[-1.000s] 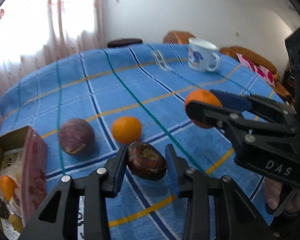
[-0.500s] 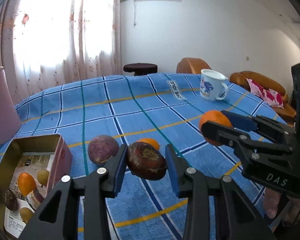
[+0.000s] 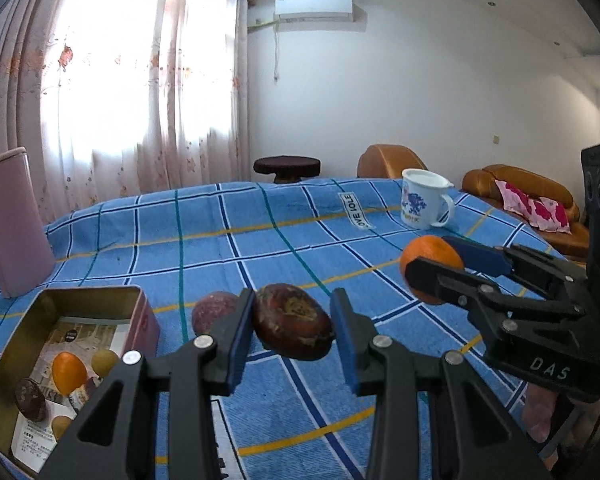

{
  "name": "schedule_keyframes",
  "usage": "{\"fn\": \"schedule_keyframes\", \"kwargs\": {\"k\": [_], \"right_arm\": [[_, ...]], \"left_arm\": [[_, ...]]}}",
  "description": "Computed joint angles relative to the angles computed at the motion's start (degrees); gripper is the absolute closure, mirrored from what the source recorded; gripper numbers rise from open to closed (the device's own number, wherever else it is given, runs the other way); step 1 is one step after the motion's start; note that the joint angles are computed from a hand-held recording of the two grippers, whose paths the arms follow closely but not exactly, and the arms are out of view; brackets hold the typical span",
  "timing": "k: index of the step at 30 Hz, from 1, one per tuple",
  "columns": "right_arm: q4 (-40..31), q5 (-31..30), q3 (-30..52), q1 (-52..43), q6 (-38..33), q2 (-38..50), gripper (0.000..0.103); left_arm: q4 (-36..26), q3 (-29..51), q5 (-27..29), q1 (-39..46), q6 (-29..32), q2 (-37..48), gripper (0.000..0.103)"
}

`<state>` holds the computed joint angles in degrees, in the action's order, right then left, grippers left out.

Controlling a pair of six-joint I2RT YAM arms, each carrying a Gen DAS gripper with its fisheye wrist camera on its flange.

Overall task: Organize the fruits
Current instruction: 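Carry the orange and brown fruit over the tin box with both tools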

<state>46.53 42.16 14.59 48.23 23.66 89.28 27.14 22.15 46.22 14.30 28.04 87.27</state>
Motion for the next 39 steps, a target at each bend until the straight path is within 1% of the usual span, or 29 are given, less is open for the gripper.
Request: {"fn": "schedule_keyframes", "kwargs": {"k": [6, 16, 26, 31, 39], "right_arm": [[2.2, 1.2, -0.7, 0.7, -1.1, 0.2, 0.055], [2.5, 3.1, -0.5, 2.0, -1.7, 0.4, 0.055], [2.4, 6.9, 0.4, 4.6, -2.8, 1.4, 0.055], [2.4, 4.7, 0.9, 3.9, -2.2, 1.2, 0.055], [-0.7, 3.9, 4.9, 4.1, -5.6, 0.7, 0.055]], "left_arm": [[5.0, -2.7, 0.1, 0.5, -1.4, -1.1, 0.063], [11.1, -5.8, 1.8, 2.2, -2.9, -2.1, 0.063], [10.2, -4.7, 4.9, 4.6, -2.7, -1.2, 0.063], [8.4, -3.6, 5.6, 6.0, -2.3, -0.6, 0.063], [5.1, -1.4, 7.2, 9.3, -1.6, -0.3, 0.063]]}}
